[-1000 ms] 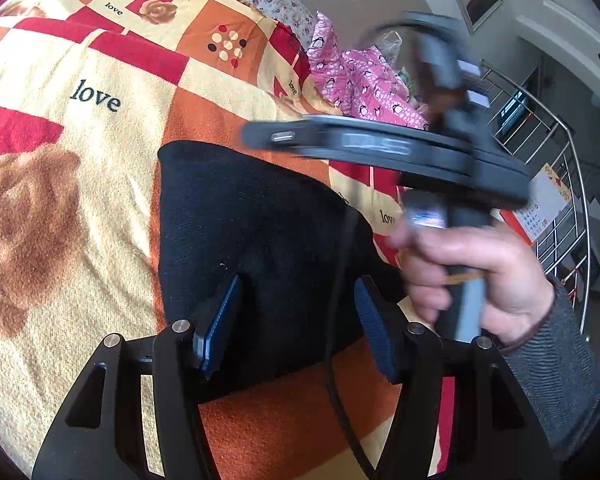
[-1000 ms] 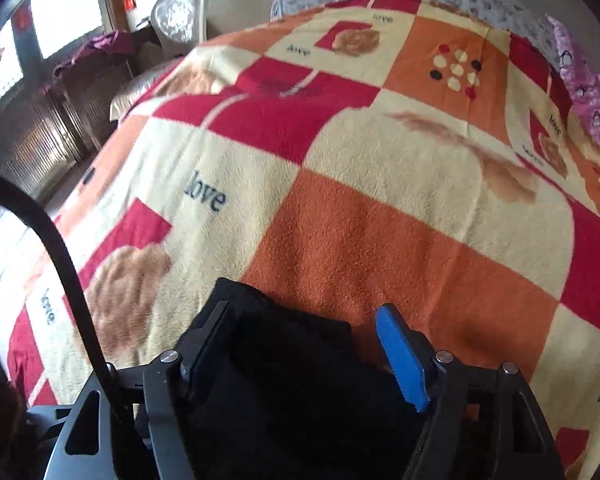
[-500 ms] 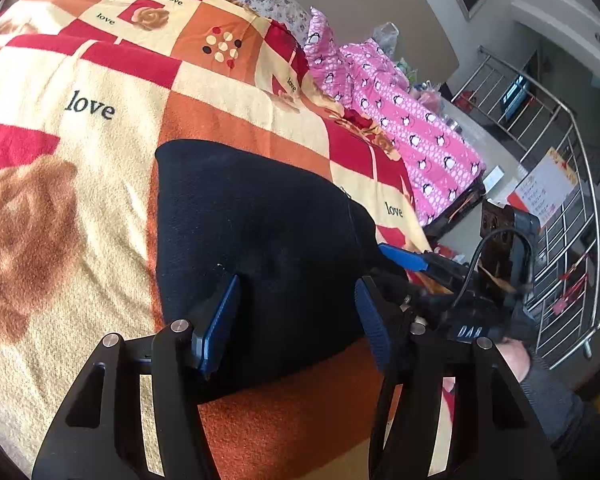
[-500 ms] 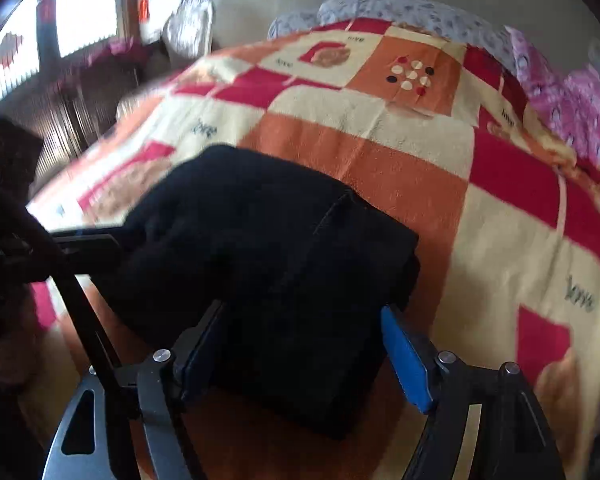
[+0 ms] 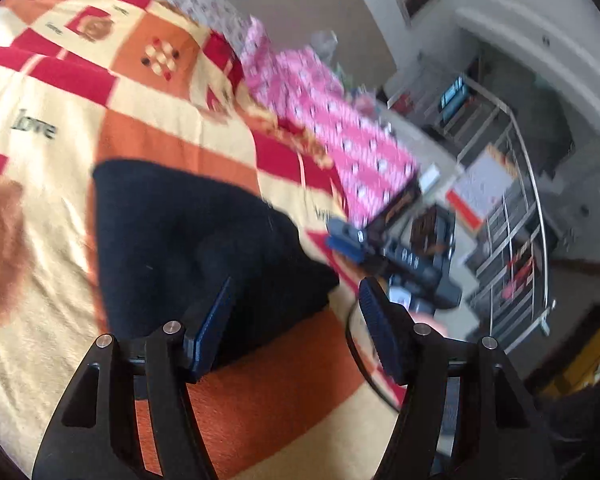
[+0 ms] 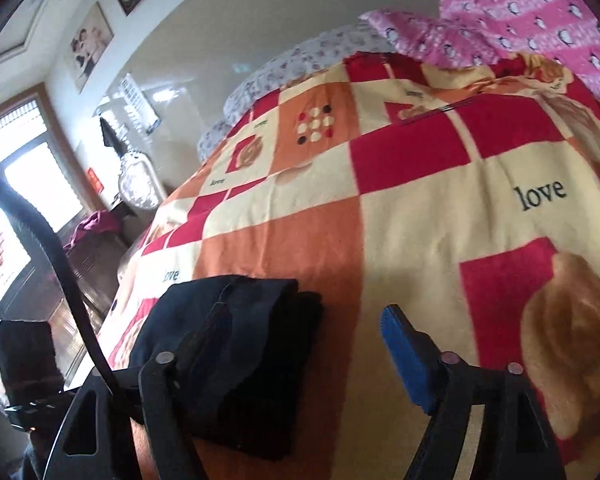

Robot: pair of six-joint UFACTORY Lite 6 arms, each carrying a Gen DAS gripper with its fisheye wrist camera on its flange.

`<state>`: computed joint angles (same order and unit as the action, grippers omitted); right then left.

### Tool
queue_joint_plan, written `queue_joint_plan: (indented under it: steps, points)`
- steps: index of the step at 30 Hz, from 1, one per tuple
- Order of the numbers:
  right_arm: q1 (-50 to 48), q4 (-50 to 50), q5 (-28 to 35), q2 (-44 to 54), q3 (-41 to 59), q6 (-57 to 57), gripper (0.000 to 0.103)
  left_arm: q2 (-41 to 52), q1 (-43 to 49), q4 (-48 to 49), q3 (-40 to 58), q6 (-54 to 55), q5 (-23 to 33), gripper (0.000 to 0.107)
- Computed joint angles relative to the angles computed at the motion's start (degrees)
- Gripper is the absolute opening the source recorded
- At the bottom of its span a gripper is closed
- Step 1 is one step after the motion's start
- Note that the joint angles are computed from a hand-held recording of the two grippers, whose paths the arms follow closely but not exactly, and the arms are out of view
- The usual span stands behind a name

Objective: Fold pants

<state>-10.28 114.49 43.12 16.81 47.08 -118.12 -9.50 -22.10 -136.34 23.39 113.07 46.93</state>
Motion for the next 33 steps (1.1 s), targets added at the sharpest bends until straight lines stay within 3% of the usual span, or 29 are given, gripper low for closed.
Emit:
queue_joint_plan:
  steps: [2,7,11,14,19,23,30,33]
  points:
    - [-1.68,0.80,1.77,-1.20,-1.37,-0.77,0.073,-1.94,2.73,-2.56,-2.96,0.13,2.90,0.064]
    - [-9.56,-1.44,9.97,-6.15,-7.70,-0.67,0.073,-2.01,-3.69,-16.16,-0.87,7.75,-9.92,0.064]
    - [-13.24,-11.01,12.56,-11.58,-12.89,1.79,0.073,-2.13,-7.14,-21.84,0.10,13.21,-14.25,0.064]
    - [-13.28,-14.50,10.68,-15.80,-18.43,-2.32,0.073,-0.71,-7.35,-23.53,0.30,14.37,-14.18,0.064]
    - [-6.73,-18.22,-1.40,-8.76,-11.88,7.04,0.074,-0.45,-6.58,-21.70,-0.26,13.20,-13.23,0.064]
    - [-4.01,-15.79,-4.26,-9.02,-12.15,4.63,0.077,-2.14,-7.34,-23.80,-1.73,14.98,-12.96,0.064]
    - [-7.37,-18.00,-0.20,-7.76,-11.90,5.56,0.077,-2.28,-6.84,-23.11,-2.05,14.20,-12.10,0.064]
    - [-6.07,-17.45,-1.62,-8.54,-12.10,5.72,0.077,-2.63,-6.86,-23.65,-2.35,14.44,-11.82,0.064]
